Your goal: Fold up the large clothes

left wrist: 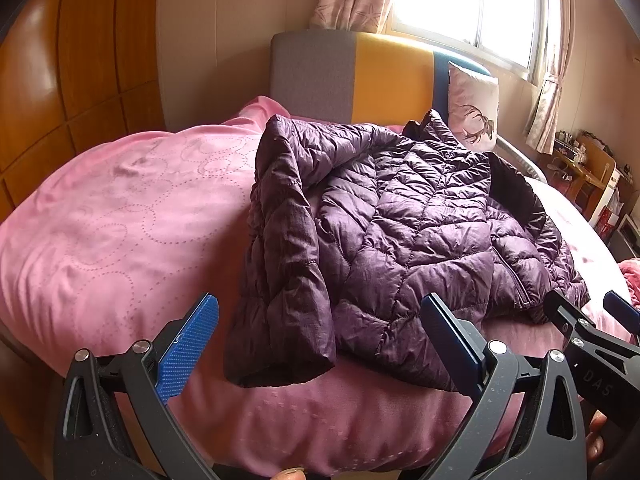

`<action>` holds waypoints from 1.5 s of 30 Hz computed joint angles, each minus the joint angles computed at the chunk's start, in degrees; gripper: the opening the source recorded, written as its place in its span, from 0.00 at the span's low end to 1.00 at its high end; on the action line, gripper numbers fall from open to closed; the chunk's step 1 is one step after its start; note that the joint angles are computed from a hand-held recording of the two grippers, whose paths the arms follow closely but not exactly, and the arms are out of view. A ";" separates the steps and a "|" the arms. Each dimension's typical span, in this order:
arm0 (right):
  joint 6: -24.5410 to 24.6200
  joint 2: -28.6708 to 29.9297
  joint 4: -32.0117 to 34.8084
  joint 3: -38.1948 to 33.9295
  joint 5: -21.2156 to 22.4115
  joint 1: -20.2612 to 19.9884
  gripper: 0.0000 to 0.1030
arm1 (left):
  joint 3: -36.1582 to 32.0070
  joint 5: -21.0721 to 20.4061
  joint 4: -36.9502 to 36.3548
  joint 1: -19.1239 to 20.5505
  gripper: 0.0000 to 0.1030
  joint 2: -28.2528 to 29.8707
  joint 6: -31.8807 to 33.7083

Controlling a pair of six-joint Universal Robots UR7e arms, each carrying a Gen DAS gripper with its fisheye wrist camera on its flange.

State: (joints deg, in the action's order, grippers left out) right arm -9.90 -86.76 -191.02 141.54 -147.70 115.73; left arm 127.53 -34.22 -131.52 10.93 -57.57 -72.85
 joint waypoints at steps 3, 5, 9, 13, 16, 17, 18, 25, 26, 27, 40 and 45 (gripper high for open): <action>0.11 -0.07 0.22 0.04 0.11 -0.03 0.98 | -0.02 -0.11 -0.18 0.09 0.97 0.01 0.11; 0.00 -0.03 0.14 0.03 0.14 -0.06 0.98 | 0.01 -0.07 -0.13 0.07 0.97 -0.02 0.05; 0.23 -0.09 0.46 -0.01 0.13 -0.03 0.98 | 0.07 -0.06 -0.28 0.06 0.97 -0.01 0.21; 0.57 -0.20 0.85 0.03 0.18 -0.15 0.98 | 0.01 -0.20 -0.31 0.18 0.97 -0.07 0.59; 0.83 -0.35 1.18 0.12 0.47 -0.33 0.98 | -0.08 -0.28 -0.27 0.22 0.97 0.02 0.70; 0.81 -0.55 1.27 0.21 0.63 -0.46 0.98 | -0.12 -0.36 -0.30 0.26 0.97 0.07 0.80; 0.85 -0.60 1.35 0.26 0.77 -0.54 0.98 | -0.17 -0.38 -0.19 0.30 0.97 0.08 0.82; 2.22 -2.13 4.24 0.67 3.74 -1.97 0.98 | -0.46 -0.53 0.01 0.73 0.97 0.43 0.97; 2.41 -2.34 4.67 0.74 4.21 -2.19 0.98 | -0.47 -0.57 -0.02 0.83 0.97 0.47 1.07; 2.58 -2.61 5.13 0.81 4.82 -2.47 0.98 | -0.50 -0.61 -0.01 0.96 0.97 0.50 1.12; 8.01 -10.76 26.24 0.15 35.66 -15.32 0.76 | 4.68 -3.66 -12.23 4.91 0.97 -2.49 6.33; 7.31 -4.76 26.31 -2.18 37.62 -16.65 0.56 | 6.67 -5.39 -17.48 6.52 0.97 -4.23 8.05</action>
